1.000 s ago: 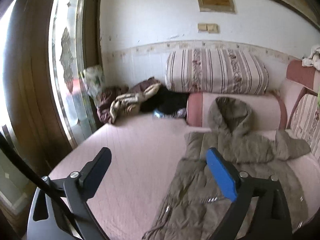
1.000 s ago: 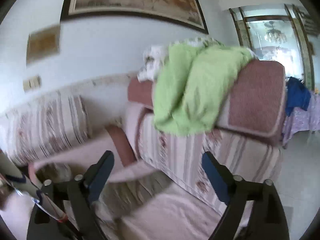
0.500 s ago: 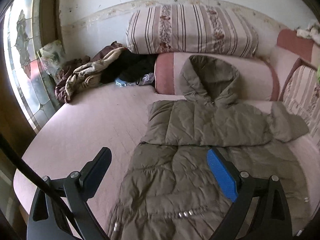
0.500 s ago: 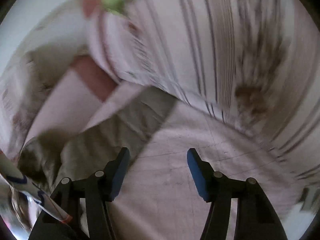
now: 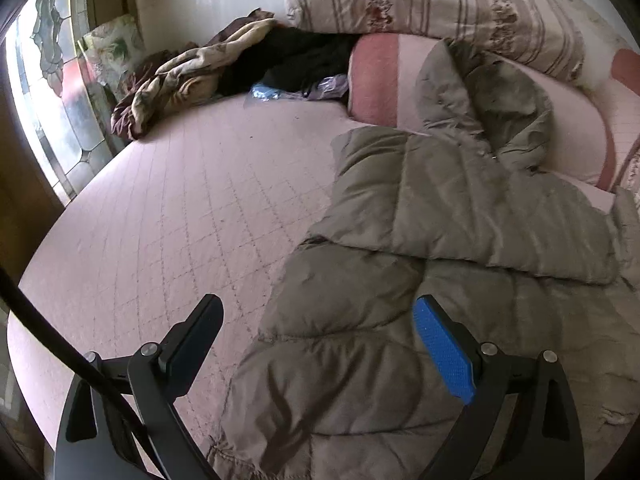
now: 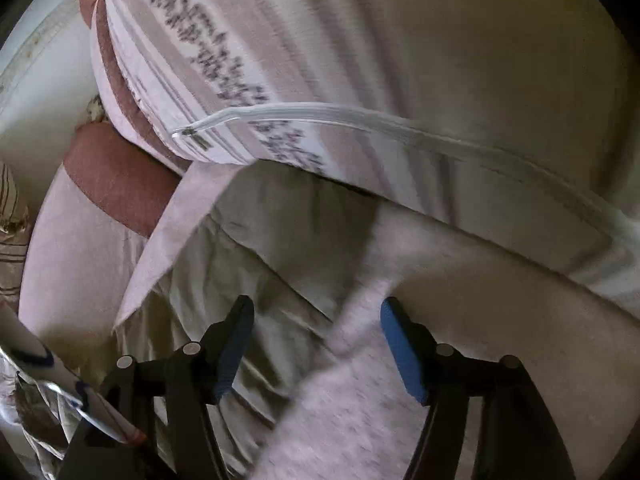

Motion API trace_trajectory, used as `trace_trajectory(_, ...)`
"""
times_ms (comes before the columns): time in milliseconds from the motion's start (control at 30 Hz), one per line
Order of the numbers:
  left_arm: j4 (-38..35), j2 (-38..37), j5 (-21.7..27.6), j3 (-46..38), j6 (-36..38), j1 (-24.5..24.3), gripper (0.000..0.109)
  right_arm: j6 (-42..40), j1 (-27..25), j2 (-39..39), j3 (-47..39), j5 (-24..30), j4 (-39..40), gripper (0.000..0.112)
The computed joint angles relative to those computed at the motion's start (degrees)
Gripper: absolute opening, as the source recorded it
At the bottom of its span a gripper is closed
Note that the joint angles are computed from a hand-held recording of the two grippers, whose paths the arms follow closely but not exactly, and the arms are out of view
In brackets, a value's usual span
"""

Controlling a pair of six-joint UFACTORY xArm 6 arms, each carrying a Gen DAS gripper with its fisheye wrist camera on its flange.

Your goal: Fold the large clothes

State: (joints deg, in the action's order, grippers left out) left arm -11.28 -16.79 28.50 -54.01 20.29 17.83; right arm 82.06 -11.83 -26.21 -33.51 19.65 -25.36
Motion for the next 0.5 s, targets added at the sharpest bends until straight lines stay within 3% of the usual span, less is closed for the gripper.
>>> trace_trajectory(33,0.36,0.09,-0.49,0.23,-0.34,0.07,0.096,-3.56,0.07,1.03,-0.98,-1.01,3.21,0.024)
trace_trajectory(100,-0.01,0.02,-1.2,0.65,-0.11,0.36,0.096,-4.46,0.19,1.01,-2.1,-0.93,3.89,0.012)
trace_trajectory(200,-2.3,-0.33,-1.01,0.8,2.02,0.77,0.096,-4.78,1.94,-1.96,-5.11,3.76,-0.72,0.009)
trace_trajectory(333,-4.57,-1.15,-0.33,0.7,4.21,1.6,0.096,-3.87,8.31,-6.93,-11.08,12.32,-7.07,0.008)
trace_trajectory(500,-9.04,-1.6,2.73,-1.55,6.01,4.64,0.096,-1.96,23.05,-4.82,-24.61,20.94,-14.3,0.008)
